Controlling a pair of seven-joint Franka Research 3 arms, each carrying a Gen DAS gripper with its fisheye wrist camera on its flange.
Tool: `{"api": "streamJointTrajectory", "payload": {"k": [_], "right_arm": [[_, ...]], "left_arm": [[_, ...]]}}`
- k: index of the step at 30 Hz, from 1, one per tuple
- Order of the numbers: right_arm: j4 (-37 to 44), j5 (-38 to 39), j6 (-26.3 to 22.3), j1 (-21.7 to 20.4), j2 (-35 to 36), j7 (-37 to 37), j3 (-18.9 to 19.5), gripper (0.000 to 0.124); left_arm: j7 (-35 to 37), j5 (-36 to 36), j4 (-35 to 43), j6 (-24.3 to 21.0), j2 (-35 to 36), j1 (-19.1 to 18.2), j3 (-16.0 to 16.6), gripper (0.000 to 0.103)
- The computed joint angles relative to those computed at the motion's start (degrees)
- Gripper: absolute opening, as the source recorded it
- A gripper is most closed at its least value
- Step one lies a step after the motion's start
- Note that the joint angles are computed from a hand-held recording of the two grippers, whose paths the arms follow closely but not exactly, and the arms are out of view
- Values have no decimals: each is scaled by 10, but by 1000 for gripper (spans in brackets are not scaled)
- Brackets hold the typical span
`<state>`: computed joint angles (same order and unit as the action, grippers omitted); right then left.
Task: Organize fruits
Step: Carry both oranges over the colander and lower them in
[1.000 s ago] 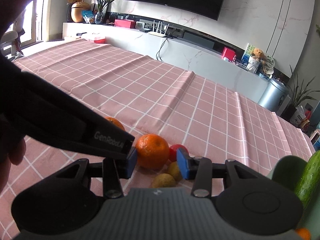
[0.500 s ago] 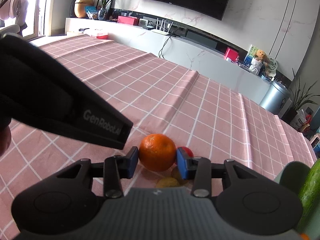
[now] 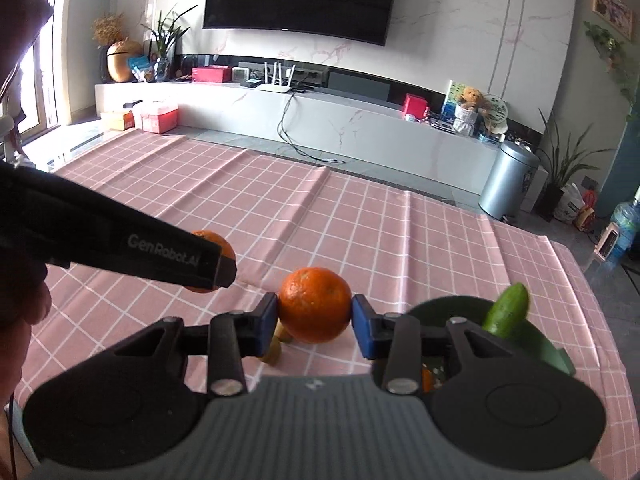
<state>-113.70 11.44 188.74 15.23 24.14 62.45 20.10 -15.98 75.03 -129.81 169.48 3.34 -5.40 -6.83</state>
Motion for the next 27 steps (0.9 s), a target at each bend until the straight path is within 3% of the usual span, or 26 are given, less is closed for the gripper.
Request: {"api": "streamJointTrajectory", "payload": {"k": [5,11,15,18,27], "right_arm": [[-54,7,0,-50,-49,7,10,36],[-72,21,-19,-85,-70,7,2,36],[-61,31,-34,-66,-66,1,-35,36],[-37,50,-61,-89,-49,-19,-19,36],[27,93,-112,-62,-4,-62,-53,36]], "left_arm": [[86,-51,41,-5,28,-25,-17,49],[269,-195,91,-6,78,-51,-28,49],[368,-282,122,-21,110,-61,-37,49],[428,-338,142,-35,132,-66,-42,49],[529,-411,190,-99,168,-104,-22,49]]}}
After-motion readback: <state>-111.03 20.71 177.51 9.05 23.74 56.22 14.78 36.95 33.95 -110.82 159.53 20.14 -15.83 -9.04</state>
